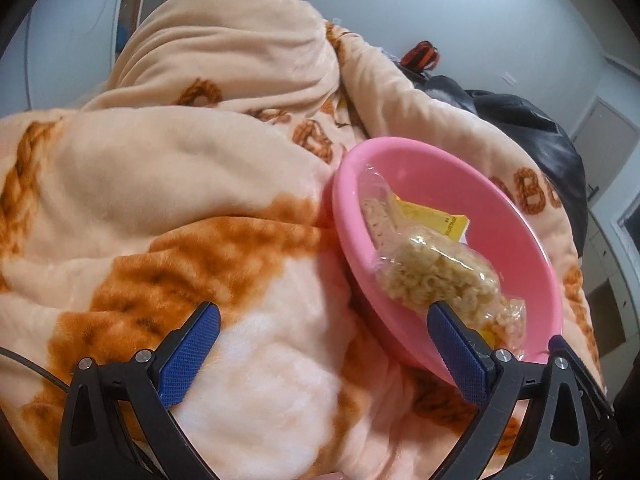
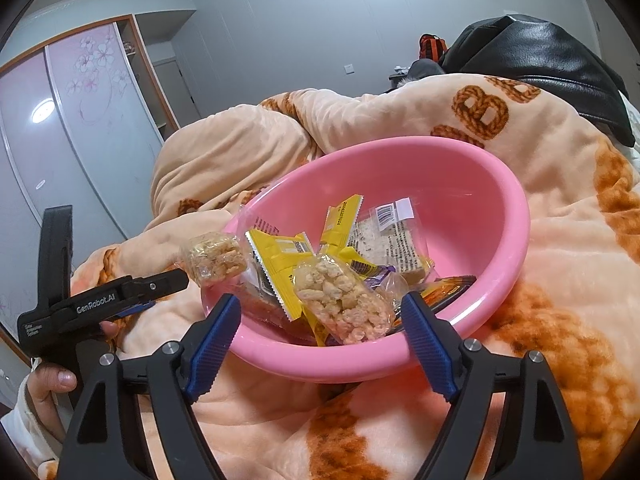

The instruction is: Organize snacks

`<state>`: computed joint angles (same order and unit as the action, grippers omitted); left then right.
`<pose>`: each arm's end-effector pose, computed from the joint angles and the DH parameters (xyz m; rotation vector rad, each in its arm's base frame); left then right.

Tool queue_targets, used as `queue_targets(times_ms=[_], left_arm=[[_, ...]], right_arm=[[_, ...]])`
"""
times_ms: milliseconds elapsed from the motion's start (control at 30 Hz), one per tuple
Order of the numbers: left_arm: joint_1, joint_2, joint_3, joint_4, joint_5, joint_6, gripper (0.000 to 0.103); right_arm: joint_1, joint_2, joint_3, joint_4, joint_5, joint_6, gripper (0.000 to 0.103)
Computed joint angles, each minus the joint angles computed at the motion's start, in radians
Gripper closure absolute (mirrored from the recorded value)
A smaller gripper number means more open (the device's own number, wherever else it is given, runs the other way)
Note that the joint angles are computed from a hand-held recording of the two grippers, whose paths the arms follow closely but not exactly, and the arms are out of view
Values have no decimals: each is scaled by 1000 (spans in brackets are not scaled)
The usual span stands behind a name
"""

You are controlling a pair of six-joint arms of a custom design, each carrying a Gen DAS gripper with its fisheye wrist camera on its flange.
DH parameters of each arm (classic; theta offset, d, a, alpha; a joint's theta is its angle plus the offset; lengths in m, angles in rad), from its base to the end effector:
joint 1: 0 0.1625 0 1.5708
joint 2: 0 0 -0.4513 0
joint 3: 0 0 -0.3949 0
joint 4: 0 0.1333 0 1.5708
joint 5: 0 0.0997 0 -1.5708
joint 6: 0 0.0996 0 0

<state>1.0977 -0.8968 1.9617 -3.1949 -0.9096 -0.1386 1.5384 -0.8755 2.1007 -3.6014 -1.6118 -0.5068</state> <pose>-0.0999 -0.6220 0.1559 0.1744 2.5220 -0.9488 0.1109 -0.5676 0.1404 0.6079 -2.6143 1.0873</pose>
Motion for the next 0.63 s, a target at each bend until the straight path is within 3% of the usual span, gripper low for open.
queue_targets(times_ms=[333, 633], left_arm=[[-27, 13, 21, -105, 52, 75, 1], [-26, 10, 19, -89, 49, 64, 1]], right_arm=[[0, 0, 0, 0, 1, 0, 21], [0, 0, 0, -1, 0, 0, 21]])
